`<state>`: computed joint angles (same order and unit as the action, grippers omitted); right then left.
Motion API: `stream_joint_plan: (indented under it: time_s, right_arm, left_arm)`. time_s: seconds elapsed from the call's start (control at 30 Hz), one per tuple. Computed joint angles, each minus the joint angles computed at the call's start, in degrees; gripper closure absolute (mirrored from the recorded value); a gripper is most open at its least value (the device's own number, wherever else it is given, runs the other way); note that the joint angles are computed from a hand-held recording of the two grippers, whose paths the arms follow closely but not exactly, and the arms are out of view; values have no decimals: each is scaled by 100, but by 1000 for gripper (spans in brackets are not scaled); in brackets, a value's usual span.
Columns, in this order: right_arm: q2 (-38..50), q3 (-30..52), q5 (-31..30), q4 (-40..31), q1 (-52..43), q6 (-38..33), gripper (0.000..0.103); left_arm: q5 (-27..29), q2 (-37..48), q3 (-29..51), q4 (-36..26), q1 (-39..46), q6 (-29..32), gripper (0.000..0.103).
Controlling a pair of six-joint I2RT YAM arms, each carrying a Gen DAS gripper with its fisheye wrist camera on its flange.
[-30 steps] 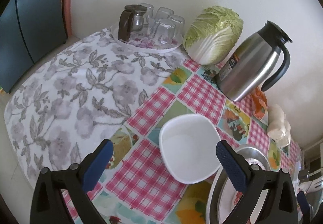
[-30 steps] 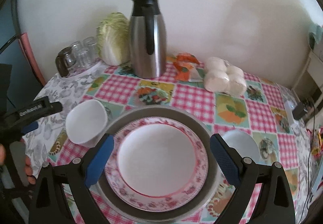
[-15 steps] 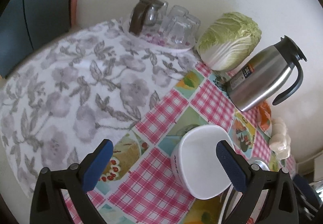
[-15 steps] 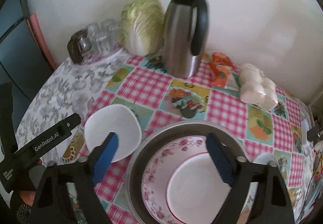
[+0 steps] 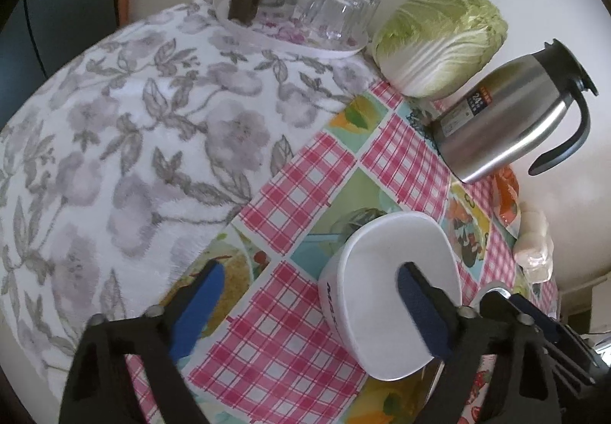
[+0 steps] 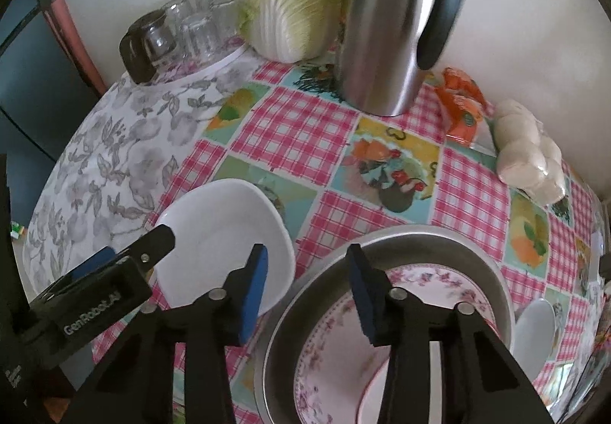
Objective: Organize plates and bowls
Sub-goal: 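Close both grippers on the square bowl rim and lift it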
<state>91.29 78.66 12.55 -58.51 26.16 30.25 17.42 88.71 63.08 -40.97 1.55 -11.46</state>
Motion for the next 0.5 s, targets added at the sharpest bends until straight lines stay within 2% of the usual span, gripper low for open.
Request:
stream_joint_plan:
  time_s: [0.13,0.2,0.37,0.5]
  right_arm:
    - [338,135,-36,20,46,-153,74]
    - [502,201,-27,18,61,-218,77]
    - [745,293,10,23,35,-313,79]
    - [921,324,-12,49,-23,-355,81]
  left_arm:
    - [136,185,39,-31,19,-60,20]
    - [172,259,64,-38,-3,-60,22]
    - [294,479,153,-123,-58,-69,34]
    - [432,628,190,-175,-110,-101,53]
